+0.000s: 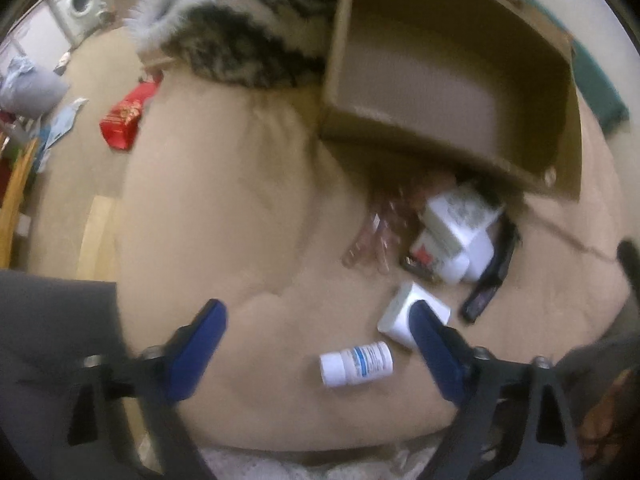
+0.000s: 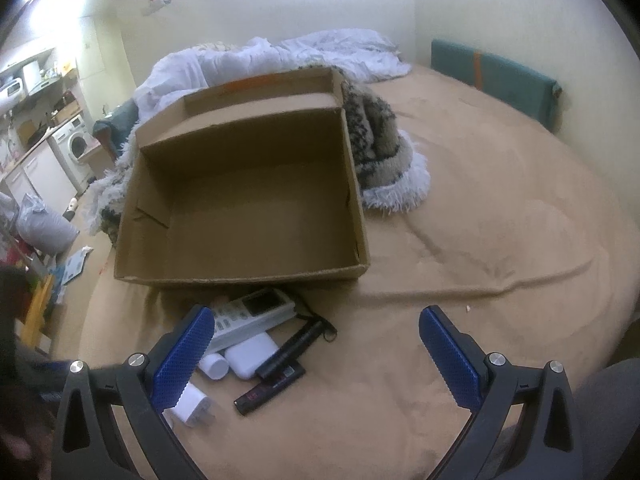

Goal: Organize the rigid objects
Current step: 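Grasp the white pill bottle with the left gripper, then lift the pill bottle with the left gripper while the right gripper grasps the white charger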

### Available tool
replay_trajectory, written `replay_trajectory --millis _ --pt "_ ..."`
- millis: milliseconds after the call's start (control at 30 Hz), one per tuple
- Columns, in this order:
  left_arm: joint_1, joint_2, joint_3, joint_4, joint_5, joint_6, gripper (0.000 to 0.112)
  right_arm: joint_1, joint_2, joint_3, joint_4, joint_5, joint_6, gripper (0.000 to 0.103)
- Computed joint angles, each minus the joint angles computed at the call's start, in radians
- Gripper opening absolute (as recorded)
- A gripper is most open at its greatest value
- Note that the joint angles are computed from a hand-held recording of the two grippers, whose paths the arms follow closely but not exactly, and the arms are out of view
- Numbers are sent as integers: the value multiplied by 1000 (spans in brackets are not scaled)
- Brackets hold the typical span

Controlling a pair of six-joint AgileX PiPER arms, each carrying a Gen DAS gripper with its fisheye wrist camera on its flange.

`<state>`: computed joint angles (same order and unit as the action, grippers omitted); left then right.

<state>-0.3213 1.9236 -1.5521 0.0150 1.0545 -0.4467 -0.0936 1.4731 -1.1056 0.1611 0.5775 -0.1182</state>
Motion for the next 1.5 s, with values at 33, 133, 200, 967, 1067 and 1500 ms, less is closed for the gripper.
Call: replay_trajectory --millis 33,133,200,967,1067,1500 --pt "-3 14 -6 -14 8 13 75 -6 7 -5 11 9 -5 103" --pt "-20 57 -16 -63 42 54 69 -23 25 -18 36 35 -16 103" --pt "-21 69 5 -84 38 58 68 -35 37 -27 57 49 -28 103" --pt "39 45 -146 58 51 53 43 -11 283 -153 460 453 -112 92" --pt "86 16 -117 54 36 66 43 19 347 -147 506 458 -14 82" --pt "120 -20 -21 0 -29 53 43 388 450 -217 -71 317 507 72"
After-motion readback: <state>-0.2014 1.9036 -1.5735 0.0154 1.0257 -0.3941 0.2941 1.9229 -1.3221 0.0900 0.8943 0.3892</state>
